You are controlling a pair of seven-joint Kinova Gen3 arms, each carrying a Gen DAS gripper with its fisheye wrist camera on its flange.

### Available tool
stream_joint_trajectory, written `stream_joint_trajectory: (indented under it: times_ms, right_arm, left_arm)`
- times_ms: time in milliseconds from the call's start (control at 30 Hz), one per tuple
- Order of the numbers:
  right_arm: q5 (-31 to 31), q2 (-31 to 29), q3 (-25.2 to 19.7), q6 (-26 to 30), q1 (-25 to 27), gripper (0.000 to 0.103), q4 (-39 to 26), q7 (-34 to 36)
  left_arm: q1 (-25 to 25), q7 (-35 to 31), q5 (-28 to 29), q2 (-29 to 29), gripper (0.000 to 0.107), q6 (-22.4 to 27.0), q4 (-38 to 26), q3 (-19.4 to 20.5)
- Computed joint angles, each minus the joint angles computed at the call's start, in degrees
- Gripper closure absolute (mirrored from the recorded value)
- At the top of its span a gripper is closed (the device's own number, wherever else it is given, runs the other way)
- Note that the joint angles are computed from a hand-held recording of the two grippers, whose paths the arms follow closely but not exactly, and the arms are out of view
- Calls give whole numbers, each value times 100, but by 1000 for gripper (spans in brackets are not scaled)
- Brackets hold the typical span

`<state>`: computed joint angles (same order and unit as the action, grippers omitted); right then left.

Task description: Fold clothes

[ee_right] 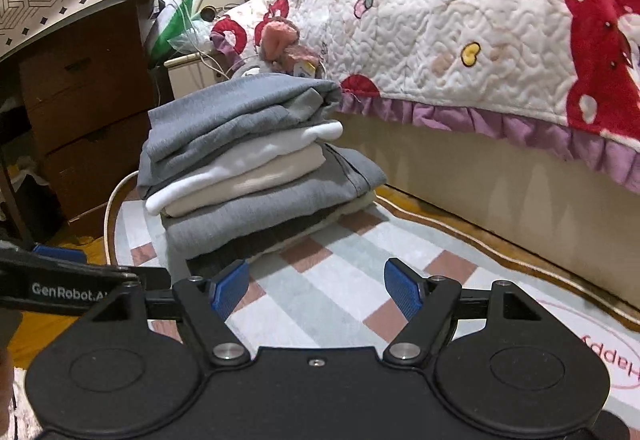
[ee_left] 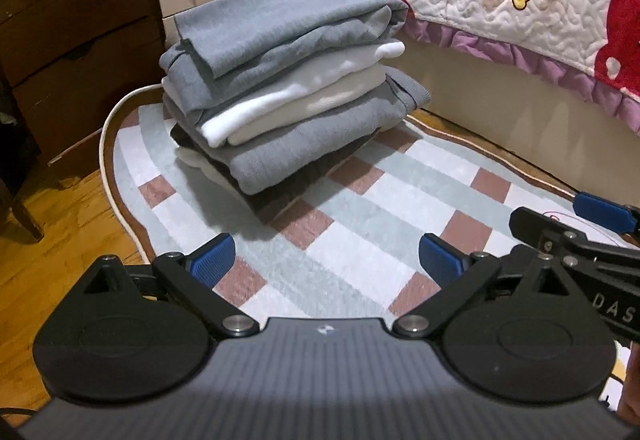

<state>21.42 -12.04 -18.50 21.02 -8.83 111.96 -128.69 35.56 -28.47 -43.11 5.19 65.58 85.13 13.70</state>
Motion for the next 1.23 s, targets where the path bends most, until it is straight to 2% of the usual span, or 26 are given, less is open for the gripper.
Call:
stream_joint_trajectory:
  times_ms: [67, 233, 367, 500, 1233]
  right_arm:
    - [-137, -45, 98, 5, -95, 25, 36, 93]
    - [56, -137, -185, 69, 78, 24, 76, -78]
    - [55, -156, -232, 168, 72, 24, 65, -128]
    - [412, -165, -515, 264, 231, 24, 49, -441]
    - [597, -133, -305, 478, -181, 24, 10, -594]
  left_arm:
    - [29, 41, -11, -21, 8, 55, 26, 17]
    - [102, 275, -160, -77, 8, 177, 105, 76]
    - [82, 427, -191, -117, 8, 169, 163, 105]
    - [111, 545, -315, -92, 8, 256, 177, 144]
    - [158, 592, -408, -89, 8, 410, 191, 189]
